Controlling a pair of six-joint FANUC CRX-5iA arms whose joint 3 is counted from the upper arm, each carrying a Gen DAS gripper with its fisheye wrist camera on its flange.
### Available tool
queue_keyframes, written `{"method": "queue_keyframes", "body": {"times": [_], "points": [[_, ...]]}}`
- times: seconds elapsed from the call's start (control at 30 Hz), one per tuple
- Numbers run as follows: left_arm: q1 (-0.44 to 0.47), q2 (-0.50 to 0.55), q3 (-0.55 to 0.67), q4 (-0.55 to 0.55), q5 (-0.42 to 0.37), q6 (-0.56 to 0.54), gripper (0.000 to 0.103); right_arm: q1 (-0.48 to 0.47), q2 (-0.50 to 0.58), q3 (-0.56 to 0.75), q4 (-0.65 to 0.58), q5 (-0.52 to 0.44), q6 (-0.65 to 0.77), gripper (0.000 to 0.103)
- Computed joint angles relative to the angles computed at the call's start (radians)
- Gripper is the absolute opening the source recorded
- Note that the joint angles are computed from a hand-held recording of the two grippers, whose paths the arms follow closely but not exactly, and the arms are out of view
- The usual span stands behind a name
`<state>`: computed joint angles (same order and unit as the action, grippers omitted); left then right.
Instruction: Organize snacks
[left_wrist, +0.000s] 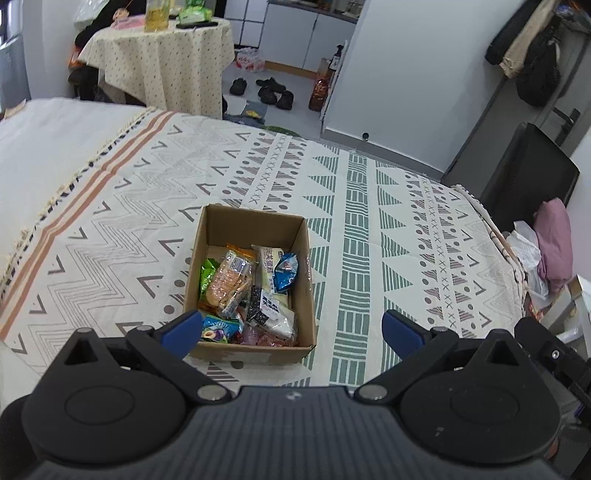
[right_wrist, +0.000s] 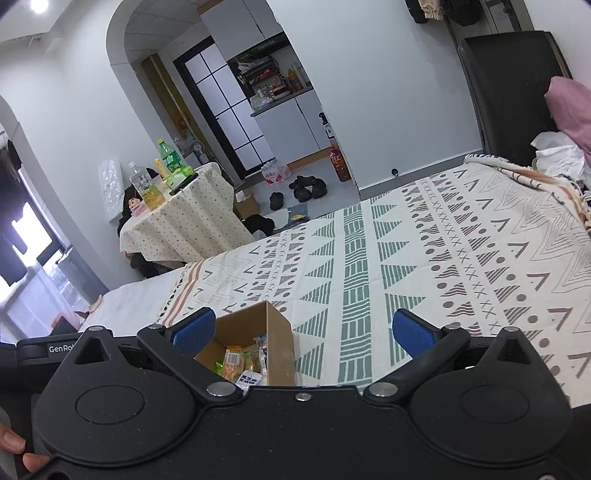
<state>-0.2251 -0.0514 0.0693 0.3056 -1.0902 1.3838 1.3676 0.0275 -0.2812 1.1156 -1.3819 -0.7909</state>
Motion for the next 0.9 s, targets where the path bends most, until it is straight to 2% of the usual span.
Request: {"method": "queue_keyframes", "body": {"times": [0.53,0.9], "points": [[0.043,-0.128,-0.119,0.036,0.024,-0.164,0.103,0.083,0.035,0.078,-0.042,-0.086,0.068,0.103],[0.099,-0.2,-0.201,0.093,0.015,-0.288,0.103,0.128,0.055,0.111,-0.071,-0.11,0.082,0.103]]}}
